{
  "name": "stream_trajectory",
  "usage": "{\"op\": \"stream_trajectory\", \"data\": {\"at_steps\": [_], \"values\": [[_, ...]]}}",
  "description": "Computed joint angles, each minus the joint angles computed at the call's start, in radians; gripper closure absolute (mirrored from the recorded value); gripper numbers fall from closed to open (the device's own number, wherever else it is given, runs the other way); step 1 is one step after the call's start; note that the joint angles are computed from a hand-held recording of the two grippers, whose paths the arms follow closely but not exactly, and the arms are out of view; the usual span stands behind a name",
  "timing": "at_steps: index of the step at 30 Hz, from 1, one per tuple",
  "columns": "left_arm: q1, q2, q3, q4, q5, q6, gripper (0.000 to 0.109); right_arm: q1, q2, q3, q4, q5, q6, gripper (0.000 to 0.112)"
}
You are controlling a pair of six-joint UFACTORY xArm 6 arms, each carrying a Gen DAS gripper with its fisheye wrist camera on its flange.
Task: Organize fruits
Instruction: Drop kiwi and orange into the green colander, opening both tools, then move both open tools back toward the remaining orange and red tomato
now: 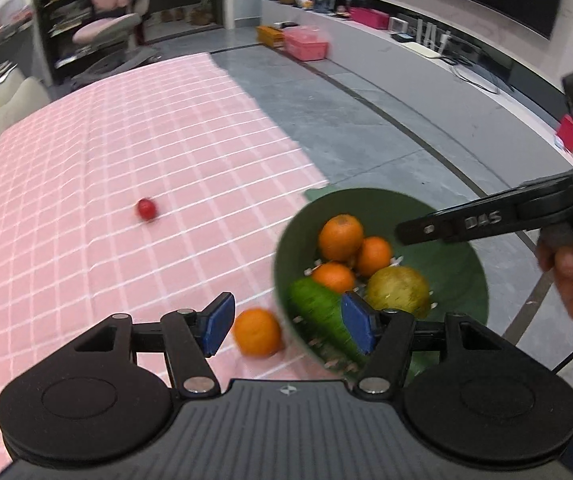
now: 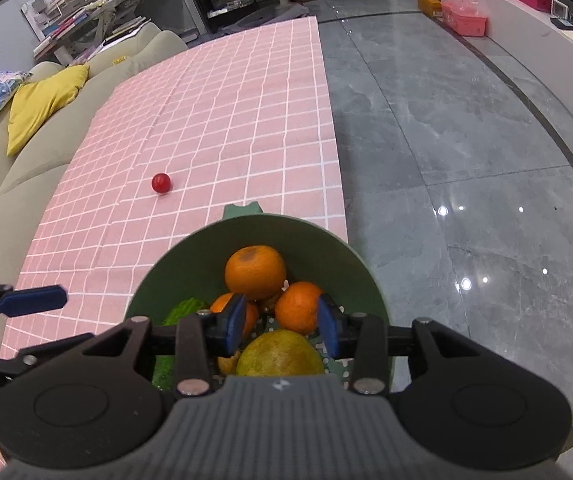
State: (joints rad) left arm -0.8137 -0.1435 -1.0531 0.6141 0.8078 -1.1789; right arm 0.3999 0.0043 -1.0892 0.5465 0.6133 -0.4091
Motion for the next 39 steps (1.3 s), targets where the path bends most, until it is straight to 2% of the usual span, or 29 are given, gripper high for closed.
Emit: {"op": "stream_trajectory", "data": {"at_steps": [11,26,39], "values": [[-0.032,-0.145,0.083,0.040,0.100,-0.082,0.036,0.005,-0.037,0.035,-0.008,-0.012,-0.003,0.076],[-0.099,-0.225,0.109,0.078,0.205,-0.122,0.036,0.035,-0.107,0.069,-0.026,-0.018,0.000,0.076],[-0.179,-0.390,0.212,0.113,0.303,-0.202,0.036,0.135,-0.233,0.150,-0.085,-0.051,0.042,0.076]]}}
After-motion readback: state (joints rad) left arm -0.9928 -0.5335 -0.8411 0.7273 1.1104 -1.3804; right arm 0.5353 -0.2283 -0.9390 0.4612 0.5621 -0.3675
